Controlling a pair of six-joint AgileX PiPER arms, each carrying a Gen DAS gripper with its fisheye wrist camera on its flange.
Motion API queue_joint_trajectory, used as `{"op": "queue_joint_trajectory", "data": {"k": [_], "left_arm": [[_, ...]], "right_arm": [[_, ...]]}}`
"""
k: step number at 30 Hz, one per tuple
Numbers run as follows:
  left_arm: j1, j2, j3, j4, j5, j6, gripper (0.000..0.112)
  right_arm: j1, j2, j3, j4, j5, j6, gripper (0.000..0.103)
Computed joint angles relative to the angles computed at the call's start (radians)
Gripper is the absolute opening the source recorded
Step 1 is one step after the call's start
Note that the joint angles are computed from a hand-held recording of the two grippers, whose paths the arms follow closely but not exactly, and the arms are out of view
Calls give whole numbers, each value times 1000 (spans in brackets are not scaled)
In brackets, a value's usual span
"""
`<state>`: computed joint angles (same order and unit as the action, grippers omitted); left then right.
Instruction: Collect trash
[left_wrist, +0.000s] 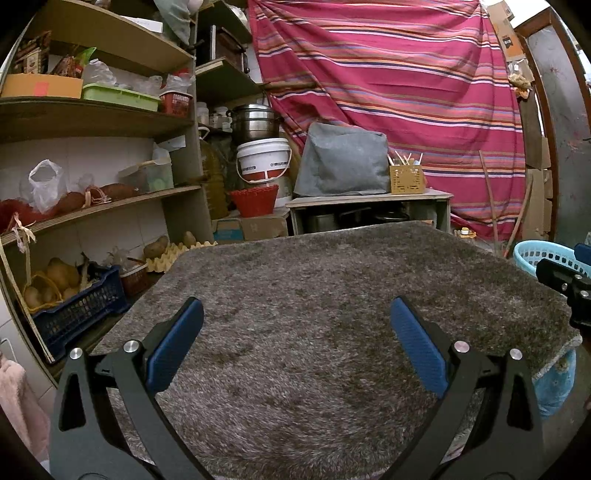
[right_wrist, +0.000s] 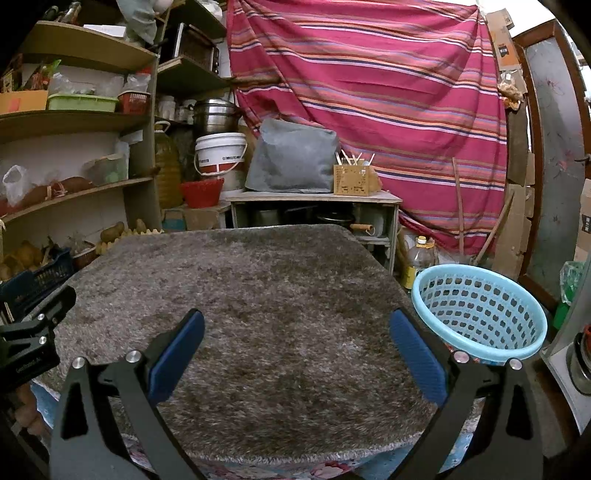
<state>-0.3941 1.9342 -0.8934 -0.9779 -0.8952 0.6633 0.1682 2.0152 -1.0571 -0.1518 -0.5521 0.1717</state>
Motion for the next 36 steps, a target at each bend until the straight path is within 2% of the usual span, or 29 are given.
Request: {"op": "queue_joint_trajectory", "data": {"k": [36], "left_arm": [[-13,-9,-12,-45,-4,32,98]], "right_arm": [[-4,3,3,-11,-5,11,98]]}}
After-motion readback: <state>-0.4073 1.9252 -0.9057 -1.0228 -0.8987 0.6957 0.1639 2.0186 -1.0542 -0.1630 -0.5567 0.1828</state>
